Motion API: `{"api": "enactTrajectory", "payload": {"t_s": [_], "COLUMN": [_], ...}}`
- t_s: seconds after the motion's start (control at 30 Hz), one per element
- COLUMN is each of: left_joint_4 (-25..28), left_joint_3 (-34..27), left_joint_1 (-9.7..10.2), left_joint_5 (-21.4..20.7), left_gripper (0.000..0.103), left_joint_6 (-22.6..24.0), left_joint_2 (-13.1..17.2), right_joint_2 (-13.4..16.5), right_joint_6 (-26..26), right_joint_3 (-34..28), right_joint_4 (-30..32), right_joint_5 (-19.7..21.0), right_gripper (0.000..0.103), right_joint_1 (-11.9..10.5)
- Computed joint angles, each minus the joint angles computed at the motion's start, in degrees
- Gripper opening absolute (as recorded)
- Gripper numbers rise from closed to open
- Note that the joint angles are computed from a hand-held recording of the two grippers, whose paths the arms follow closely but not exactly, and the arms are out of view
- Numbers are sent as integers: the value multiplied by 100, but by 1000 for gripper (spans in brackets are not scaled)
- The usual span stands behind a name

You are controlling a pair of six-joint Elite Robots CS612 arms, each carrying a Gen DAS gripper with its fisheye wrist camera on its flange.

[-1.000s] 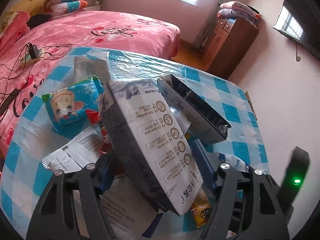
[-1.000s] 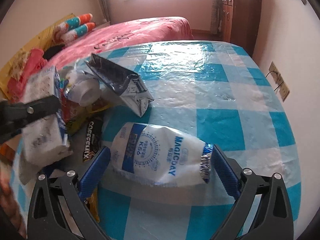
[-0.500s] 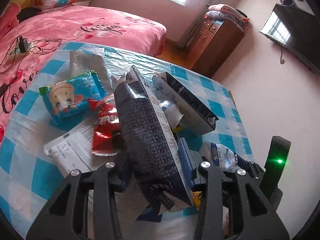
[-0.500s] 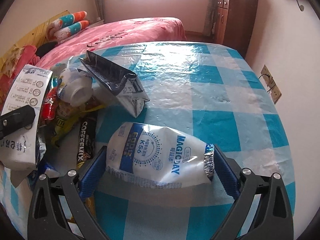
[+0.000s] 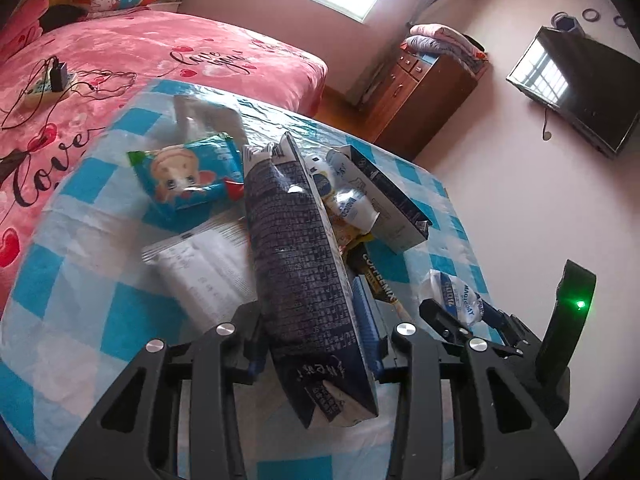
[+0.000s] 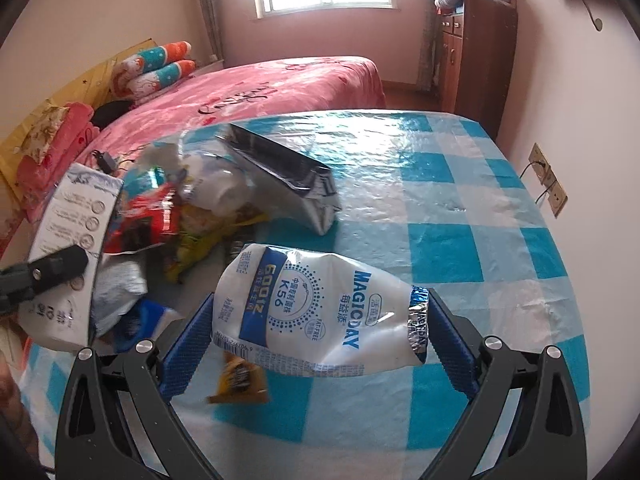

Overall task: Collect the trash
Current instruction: 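Carry both bags to the orange bucket and open both tools to drop them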

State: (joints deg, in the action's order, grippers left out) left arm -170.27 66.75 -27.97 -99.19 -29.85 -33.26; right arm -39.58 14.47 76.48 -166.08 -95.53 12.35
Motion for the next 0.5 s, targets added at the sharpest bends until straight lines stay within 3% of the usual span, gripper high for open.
{"api": "enactTrajectory", "payload": {"t_s": [0.33, 0.5], "left_joint_4": [-640, -1014], "left_joint_3": [782, 1390], "left_joint_1": [141, 268], "left_joint_5": [23, 281], "left_gripper": [40, 40], "left_joint_6": [-67, -185], "left_joint_2": [-370, -664], "right_joint_2": [-137, -46], "right_joint_6": [-318, -752], "right_joint_3": [0, -284], "right_joint_4": [50, 170], "right_joint_5": [430, 799], "right_gripper": [97, 97], "right_joint_1": [261, 488]}}
